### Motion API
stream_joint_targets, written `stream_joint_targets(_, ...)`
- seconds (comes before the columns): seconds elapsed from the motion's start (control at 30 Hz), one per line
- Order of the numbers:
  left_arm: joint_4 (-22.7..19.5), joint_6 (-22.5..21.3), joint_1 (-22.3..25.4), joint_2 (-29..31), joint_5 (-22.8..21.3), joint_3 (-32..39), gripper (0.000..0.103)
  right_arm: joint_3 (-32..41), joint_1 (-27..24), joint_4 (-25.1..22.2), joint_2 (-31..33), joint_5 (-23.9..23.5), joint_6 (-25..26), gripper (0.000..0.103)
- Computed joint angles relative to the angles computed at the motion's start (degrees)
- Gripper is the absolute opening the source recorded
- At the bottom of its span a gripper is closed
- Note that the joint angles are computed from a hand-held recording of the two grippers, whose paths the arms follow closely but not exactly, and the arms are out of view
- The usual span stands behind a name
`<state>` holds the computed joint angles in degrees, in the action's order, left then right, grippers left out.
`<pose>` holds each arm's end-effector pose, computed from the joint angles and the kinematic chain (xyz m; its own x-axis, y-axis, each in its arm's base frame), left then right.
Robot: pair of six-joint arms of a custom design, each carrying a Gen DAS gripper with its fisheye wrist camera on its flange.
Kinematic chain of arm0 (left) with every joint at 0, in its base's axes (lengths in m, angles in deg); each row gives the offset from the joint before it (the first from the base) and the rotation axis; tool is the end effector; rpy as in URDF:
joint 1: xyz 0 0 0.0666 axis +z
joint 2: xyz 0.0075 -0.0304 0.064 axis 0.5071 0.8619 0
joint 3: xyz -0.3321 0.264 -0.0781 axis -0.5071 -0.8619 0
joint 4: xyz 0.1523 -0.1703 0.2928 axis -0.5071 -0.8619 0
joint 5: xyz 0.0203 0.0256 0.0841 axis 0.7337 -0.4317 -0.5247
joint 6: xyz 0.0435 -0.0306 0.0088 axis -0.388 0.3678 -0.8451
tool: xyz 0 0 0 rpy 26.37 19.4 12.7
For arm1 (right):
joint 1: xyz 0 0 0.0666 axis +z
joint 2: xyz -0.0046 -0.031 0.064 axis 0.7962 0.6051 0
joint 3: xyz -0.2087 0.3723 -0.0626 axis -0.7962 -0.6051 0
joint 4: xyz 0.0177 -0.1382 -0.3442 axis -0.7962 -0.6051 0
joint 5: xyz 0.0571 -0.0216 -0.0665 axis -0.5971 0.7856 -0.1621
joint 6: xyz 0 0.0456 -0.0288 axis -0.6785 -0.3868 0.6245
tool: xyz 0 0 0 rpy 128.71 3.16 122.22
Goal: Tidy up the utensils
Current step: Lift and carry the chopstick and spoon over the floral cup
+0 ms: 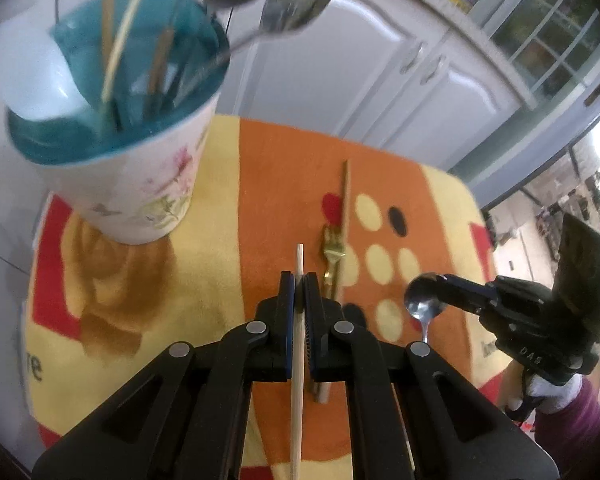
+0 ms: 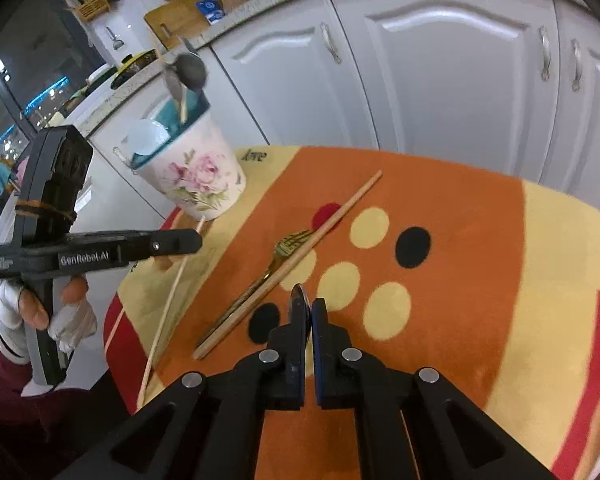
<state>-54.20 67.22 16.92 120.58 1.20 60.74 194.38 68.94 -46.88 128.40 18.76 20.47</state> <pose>0.5744 -0.1441 0.4007 -0.8563 -0.2508 -0.4514 -0.0841 0.9302 -0.3572 0.6176 0.1983 0.3792 -0.7206 -0.4008 -0.5658 -0.6504 0.6734 0.3513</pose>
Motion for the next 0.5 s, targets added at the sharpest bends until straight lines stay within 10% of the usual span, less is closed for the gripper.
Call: stream_joint_targets(0.5, 2.6, -0.9, 0.1, -9.0, -0.9, -3.6, 0.003, -3.9, -0.4, 9.5, -7.7, -1.1, -5.8, 0.003)
